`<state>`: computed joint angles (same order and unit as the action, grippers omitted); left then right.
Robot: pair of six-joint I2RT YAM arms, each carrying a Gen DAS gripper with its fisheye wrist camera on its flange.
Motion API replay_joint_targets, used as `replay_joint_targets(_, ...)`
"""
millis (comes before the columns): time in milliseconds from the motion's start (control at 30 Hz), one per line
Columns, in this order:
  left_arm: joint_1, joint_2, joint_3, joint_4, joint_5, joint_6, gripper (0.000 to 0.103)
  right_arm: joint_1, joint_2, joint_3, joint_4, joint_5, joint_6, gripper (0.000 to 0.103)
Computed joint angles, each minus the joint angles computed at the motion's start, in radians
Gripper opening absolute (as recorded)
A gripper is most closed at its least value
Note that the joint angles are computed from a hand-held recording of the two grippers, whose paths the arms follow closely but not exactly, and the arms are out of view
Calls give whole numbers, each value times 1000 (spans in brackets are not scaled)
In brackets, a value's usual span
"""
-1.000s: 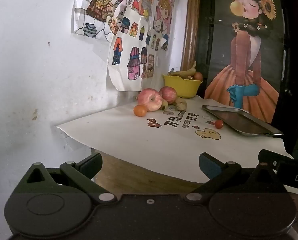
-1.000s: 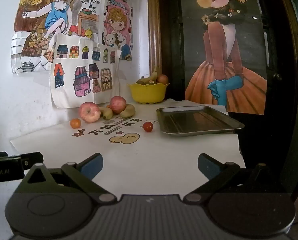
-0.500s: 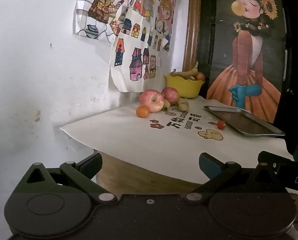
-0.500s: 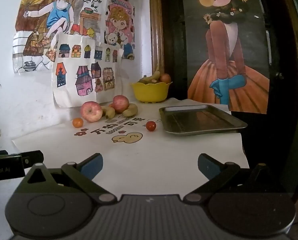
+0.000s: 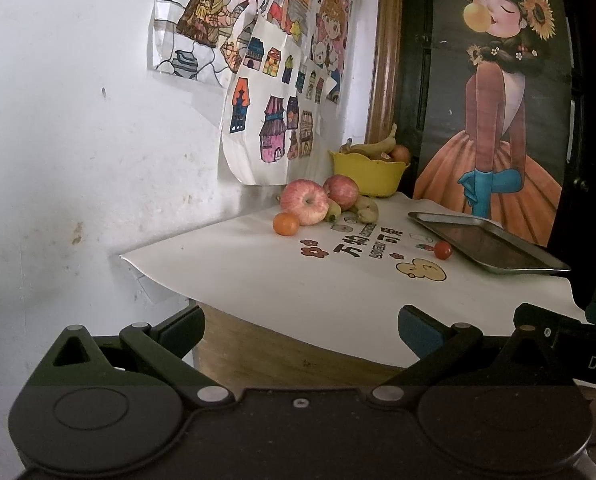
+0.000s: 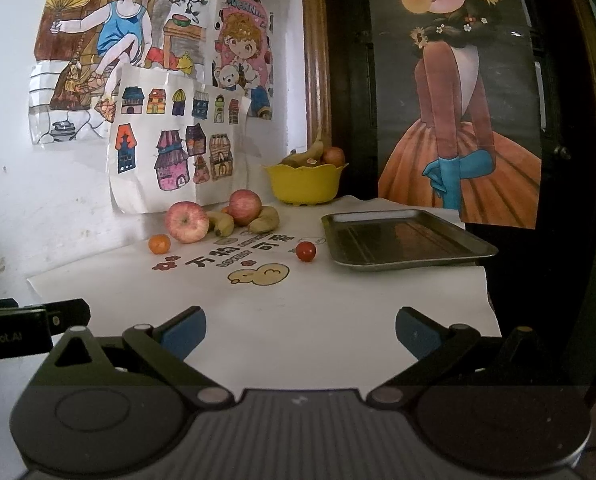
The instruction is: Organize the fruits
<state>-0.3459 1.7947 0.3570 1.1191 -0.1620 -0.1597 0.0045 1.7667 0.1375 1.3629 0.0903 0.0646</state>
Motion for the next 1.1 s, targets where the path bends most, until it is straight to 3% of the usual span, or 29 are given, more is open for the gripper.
replay_joint_targets(1100,9,27,5,-2,5,-14,102,8,6,11,-35,4,2,103)
